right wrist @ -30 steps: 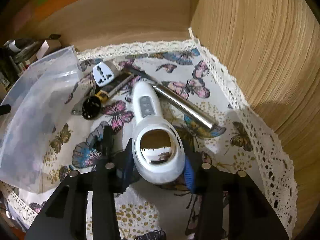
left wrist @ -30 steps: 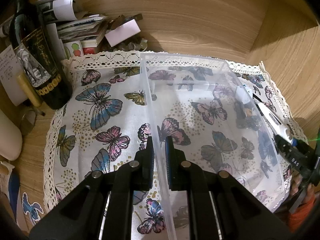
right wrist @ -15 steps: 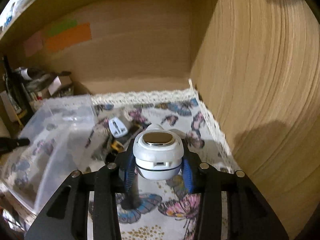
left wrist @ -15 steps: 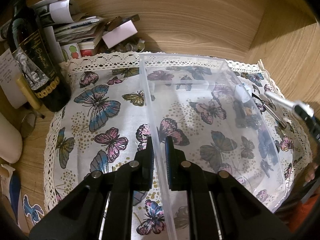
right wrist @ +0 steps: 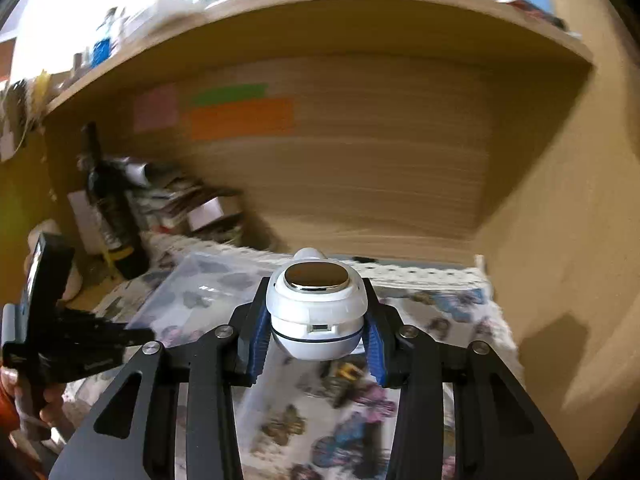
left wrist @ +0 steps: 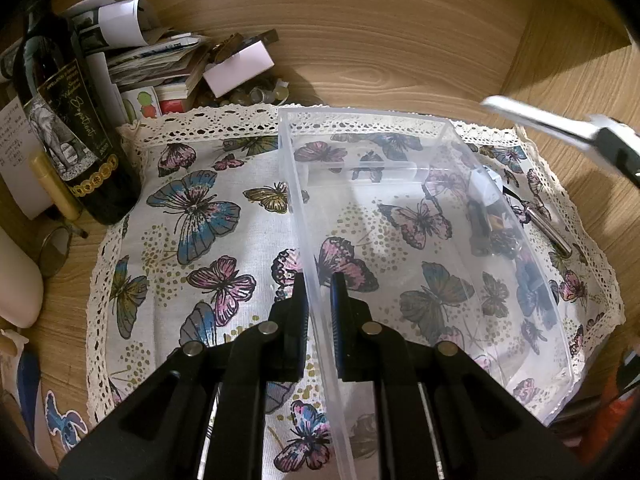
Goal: Organize rigid objects
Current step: 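Lift the white device with the right gripper toward the clear box, then lower the white device into the box and open the right gripper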
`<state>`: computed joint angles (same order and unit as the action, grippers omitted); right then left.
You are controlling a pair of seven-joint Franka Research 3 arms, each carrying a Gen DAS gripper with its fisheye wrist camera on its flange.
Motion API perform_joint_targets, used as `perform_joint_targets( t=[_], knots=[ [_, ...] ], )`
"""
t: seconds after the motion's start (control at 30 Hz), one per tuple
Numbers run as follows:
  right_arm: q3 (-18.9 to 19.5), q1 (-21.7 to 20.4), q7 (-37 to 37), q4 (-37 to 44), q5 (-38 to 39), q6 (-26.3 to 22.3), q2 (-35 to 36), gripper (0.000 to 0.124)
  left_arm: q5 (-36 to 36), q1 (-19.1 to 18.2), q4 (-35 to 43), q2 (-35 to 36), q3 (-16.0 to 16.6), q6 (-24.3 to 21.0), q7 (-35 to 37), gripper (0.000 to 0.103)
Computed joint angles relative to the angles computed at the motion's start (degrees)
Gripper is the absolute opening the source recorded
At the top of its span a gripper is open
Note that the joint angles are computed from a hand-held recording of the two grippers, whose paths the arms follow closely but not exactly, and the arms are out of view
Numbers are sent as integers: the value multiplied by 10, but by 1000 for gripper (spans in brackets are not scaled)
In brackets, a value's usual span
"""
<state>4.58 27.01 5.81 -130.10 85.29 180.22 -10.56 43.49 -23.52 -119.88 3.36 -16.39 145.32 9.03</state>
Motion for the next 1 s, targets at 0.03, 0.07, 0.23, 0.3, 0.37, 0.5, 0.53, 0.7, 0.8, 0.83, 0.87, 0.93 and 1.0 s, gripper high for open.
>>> perform_joint_targets(
  t=[0.03, 0.07, 0.23, 0.3, 0.37, 0.5, 0.53, 0.7, 0.8, 0.83, 0.87, 0.93, 1.0],
  knots=[
    [7, -3, 37, -2, -38, -4, 6, 37, 1, 0, 0, 0, 0, 0, 0, 10],
    [13, -7, 82, -7, -86, -9, 10, 37, 2, 0, 0, 0, 0, 1, 0, 10],
    [31, -23, 277, -18, -305, -43, 38, 37, 11, -1, -1, 1, 1, 1, -4, 10],
    [32, -25, 332, -17, -371, -55, 47, 37, 10, -1, -1, 0, 0, 1, -3, 10],
    [33, -25, 372, -16, -431, -62, 57, 37, 11, -1, -1, 0, 0, 0, -4, 10],
    [32, -24, 418, -14, -516, -81, 69, 37, 13, -1, -3, -1, 0, 4, -7, 10],
    [33, -26, 430, -15, -537, -86, 69, 37, 13, -1, -3, -1, 0, 6, -7, 10],
    [36, -37, 509, -16, -650, -99, 74, 37, 16, 0, -8, -3, 1, 11, -6, 11],
    [35, -41, 545, -7, -693, -118, 80, 37, 15, 1, -10, -4, 1, 14, -6, 11],
    [34, -40, 548, -1, -694, -129, 83, 37, 14, 1, -9, -4, 0, 14, -6, 11],
    [32, -40, 550, 4, -694, -141, 86, 37, 14, 2, -10, -5, 0, 13, -5, 11],
    [30, -41, 554, 13, -698, -161, 91, 37, 15, 2, -10, -5, 0, 14, -5, 11],
    [29, -40, 540, 18, -680, -177, 93, 37, 15, 2, -10, -5, 0, 13, -4, 11]
  ],
)
